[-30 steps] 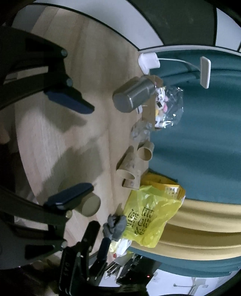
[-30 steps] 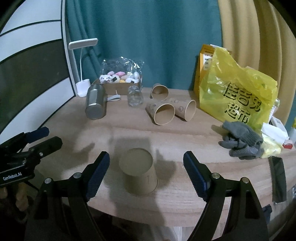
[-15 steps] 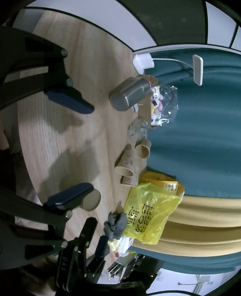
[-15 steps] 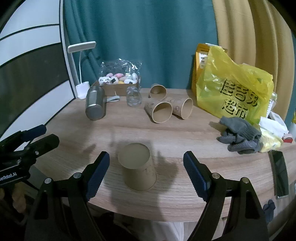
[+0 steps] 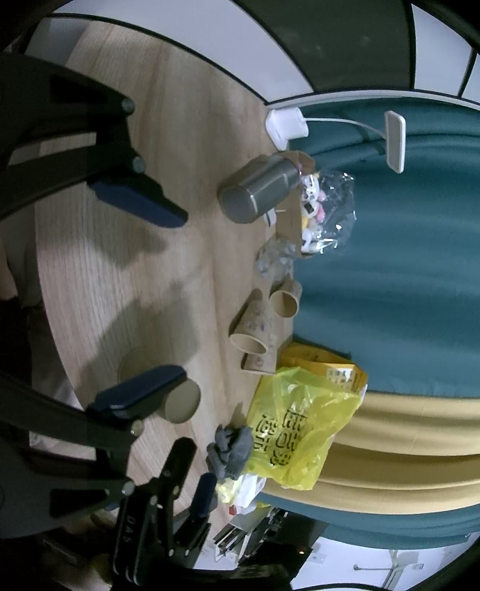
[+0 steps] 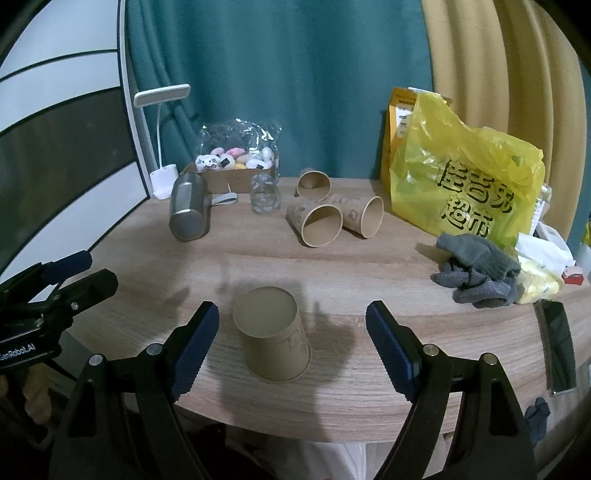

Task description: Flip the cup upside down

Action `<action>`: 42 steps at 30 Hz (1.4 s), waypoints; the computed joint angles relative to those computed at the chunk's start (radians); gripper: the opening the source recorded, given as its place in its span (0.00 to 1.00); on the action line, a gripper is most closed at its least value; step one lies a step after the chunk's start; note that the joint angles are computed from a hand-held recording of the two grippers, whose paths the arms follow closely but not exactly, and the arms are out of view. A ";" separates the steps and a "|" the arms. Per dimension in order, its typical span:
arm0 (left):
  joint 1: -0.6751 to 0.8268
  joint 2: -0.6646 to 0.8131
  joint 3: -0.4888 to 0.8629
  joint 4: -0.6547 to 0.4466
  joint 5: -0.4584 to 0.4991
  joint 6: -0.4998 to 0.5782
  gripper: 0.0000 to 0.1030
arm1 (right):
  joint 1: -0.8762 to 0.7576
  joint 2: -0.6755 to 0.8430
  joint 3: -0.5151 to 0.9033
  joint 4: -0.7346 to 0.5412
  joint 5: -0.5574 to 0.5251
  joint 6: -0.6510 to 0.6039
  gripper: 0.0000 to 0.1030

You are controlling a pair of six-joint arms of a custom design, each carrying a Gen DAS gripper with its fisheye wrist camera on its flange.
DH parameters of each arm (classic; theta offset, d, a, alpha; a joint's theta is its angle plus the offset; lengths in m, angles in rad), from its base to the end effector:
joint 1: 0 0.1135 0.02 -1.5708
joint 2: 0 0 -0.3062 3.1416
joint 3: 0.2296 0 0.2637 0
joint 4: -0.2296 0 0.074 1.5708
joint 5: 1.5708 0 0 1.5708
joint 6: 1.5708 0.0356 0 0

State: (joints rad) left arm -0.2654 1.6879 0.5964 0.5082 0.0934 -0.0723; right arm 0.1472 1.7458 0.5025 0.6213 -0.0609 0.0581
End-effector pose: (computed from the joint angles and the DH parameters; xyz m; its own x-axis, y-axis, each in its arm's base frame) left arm 0.3068 -0.0868 0.1572 -0.5544 0.0762 -0.8288 0.2970 0.9483 -0.1115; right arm 0.2982 0.0464 0.1274 -0.5867 -0.0284 -0.8093 -0.1615 0.9834 0.0826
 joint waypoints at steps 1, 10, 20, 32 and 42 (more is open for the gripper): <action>0.000 0.001 0.000 0.001 -0.002 -0.002 0.76 | 0.000 0.000 0.001 -0.002 0.000 0.001 0.82; -0.007 0.009 0.006 -0.005 -0.021 -0.016 0.76 | 0.003 0.000 0.007 -0.012 -0.003 -0.002 0.82; -0.011 0.000 -0.004 0.001 -0.034 -0.031 0.76 | 0.011 0.004 0.011 -0.015 0.001 0.001 0.82; -0.009 0.000 -0.004 0.001 -0.034 -0.034 0.76 | 0.014 0.005 0.011 -0.014 0.004 0.004 0.82; -0.006 0.001 -0.004 0.001 -0.031 -0.031 0.76 | 0.020 0.009 0.007 -0.007 0.006 0.004 0.82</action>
